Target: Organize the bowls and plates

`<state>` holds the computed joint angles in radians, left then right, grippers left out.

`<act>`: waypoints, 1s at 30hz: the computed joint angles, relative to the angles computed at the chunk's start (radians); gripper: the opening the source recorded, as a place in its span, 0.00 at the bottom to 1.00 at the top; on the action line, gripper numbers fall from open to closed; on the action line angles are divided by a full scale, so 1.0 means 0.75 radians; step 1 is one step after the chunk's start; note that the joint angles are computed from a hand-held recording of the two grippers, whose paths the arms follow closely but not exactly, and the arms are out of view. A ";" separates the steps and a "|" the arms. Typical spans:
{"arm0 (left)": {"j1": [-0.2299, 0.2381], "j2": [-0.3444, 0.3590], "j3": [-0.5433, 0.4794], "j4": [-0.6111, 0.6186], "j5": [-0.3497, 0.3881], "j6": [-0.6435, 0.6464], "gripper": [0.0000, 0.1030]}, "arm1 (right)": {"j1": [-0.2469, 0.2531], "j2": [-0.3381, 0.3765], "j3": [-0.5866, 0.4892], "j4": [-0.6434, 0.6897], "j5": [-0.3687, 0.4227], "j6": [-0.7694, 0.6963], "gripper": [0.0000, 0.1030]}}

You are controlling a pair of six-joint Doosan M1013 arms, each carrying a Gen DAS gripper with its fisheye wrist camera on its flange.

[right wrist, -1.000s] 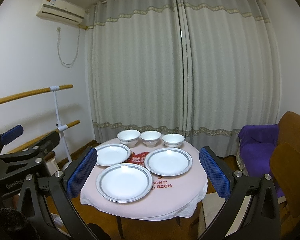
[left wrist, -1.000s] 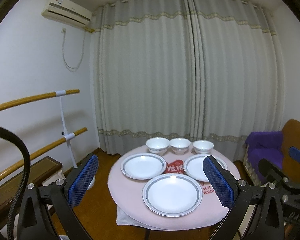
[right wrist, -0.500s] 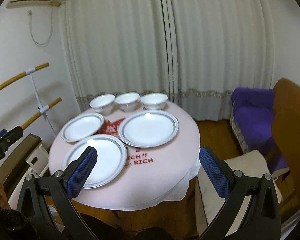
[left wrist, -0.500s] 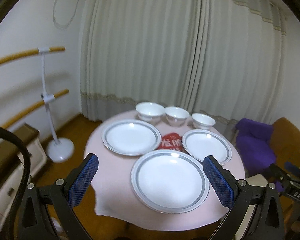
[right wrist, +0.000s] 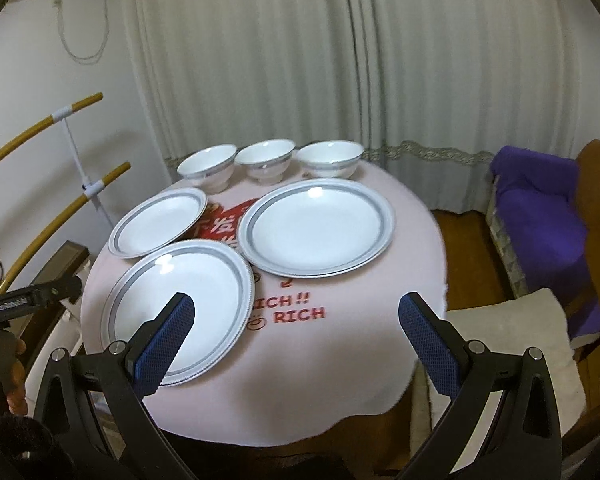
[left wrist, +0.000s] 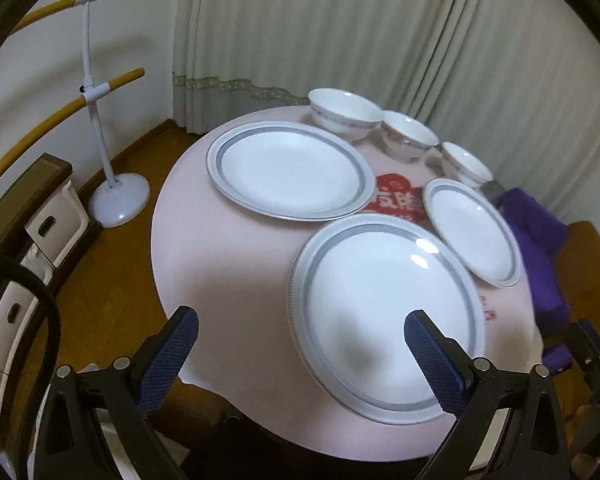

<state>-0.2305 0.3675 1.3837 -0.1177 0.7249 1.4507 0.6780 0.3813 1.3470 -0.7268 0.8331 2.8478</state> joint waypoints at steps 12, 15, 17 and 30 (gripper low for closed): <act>0.064 0.105 -0.060 -0.280 0.027 0.281 0.99 | -0.054 0.078 -0.043 0.245 -0.124 -0.163 0.99; 0.042 0.165 -0.140 -0.068 0.089 0.146 0.97 | -0.071 0.111 -0.072 0.340 -0.143 -0.233 0.95; 0.019 0.191 -0.181 0.072 0.111 0.043 0.97 | -0.082 0.130 -0.086 0.401 -0.150 -0.266 0.90; -0.024 0.253 -0.230 0.222 0.079 -0.081 0.88 | -0.113 0.193 -0.148 0.599 -0.163 -0.377 0.56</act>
